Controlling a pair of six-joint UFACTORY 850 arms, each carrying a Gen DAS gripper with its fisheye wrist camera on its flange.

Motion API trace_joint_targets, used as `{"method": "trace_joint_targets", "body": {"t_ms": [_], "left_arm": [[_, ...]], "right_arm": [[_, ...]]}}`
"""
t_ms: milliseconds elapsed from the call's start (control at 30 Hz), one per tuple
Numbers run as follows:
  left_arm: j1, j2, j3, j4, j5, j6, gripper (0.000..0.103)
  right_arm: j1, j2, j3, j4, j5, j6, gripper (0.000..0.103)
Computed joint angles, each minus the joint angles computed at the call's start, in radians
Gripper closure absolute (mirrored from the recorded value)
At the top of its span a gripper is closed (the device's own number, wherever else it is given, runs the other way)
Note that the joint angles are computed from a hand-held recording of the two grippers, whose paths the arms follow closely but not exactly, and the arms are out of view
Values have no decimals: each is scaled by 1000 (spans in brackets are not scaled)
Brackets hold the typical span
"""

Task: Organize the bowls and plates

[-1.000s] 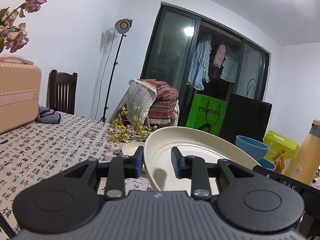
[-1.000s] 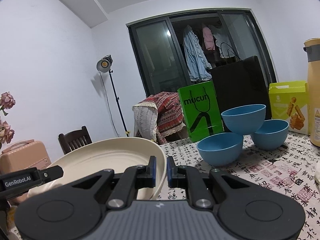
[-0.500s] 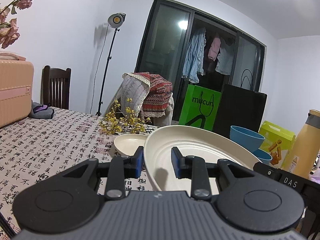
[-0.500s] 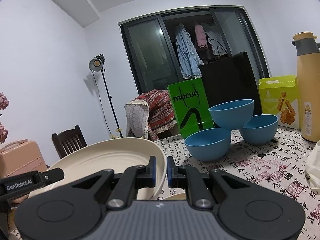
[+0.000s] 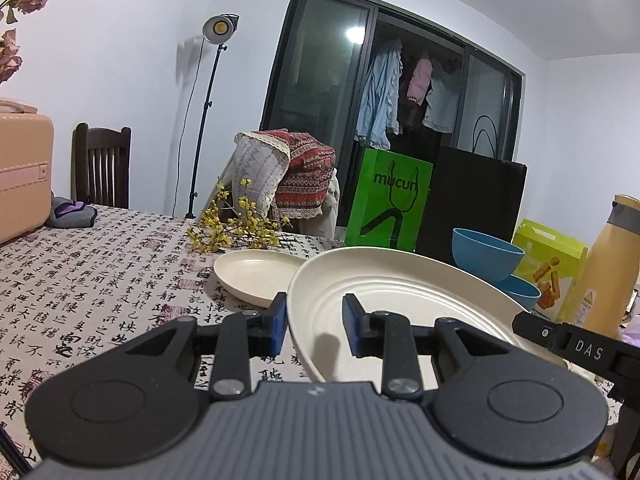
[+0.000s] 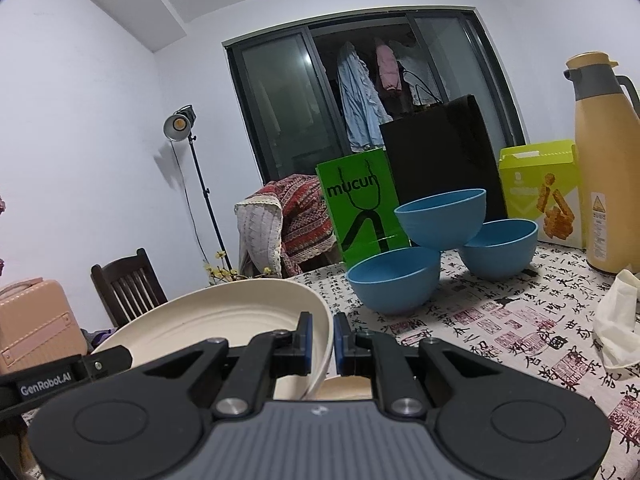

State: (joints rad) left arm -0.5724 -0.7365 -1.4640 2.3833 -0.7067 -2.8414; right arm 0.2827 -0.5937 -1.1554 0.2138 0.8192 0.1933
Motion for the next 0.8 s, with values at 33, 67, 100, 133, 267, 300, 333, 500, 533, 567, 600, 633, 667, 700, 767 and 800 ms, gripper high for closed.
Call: {"method": "trace_joint_targets", "body": {"t_ms": [33,67,100,133,267,300,333,500,533,567,600,633,667,700,767,800], "left_arm": [[-1,-2,-3,-1,2,2,74],[-2,-4,-5,-2,4,4,74],[-3,-7,-7,-2,6,6,74],[-3,-9,-9,-2,9,8,74],[-6,-17,-16,-2,17,17,74],[-7,-18,-17,-1,19,17,74],[-8,-19,-18,-1,20,19,74],[-12,-24,-22,-2,22,28,74],[-12,-25,-23,-3,23,29,74],[-13,-25,-23,-4,23,31,74],[-13,-26,-24,-6,23,34,74],[-14,-28,-25,-7,23,36,74],[-15,-29,-27,-9,23,39,74],[-16,-30,-28,-10,23,41,74],[-16,-33,-32,-12,27,46,74],[-16,-34,-34,-12,28,49,74]], "right_arm": [[-1,0,2,1,0,0,91],[-2,0,4,1,0,0,91],[-3,0,5,2,-1,0,91],[-4,0,6,4,-2,-3,91],[-7,1,14,11,-3,-8,91],[-8,1,16,11,-4,-8,92],[-9,1,17,14,-5,-9,91],[-13,1,22,18,-3,-7,91],[-13,0,22,20,-3,-7,91],[-14,0,23,19,-3,-6,91],[-15,0,23,19,-3,-6,91],[-16,0,24,17,-3,-5,91],[-16,0,25,17,-3,-4,91],[-17,-1,25,18,-3,-5,91],[-17,-1,27,20,-4,-6,91],[-17,-1,28,21,-4,-7,91]]}}
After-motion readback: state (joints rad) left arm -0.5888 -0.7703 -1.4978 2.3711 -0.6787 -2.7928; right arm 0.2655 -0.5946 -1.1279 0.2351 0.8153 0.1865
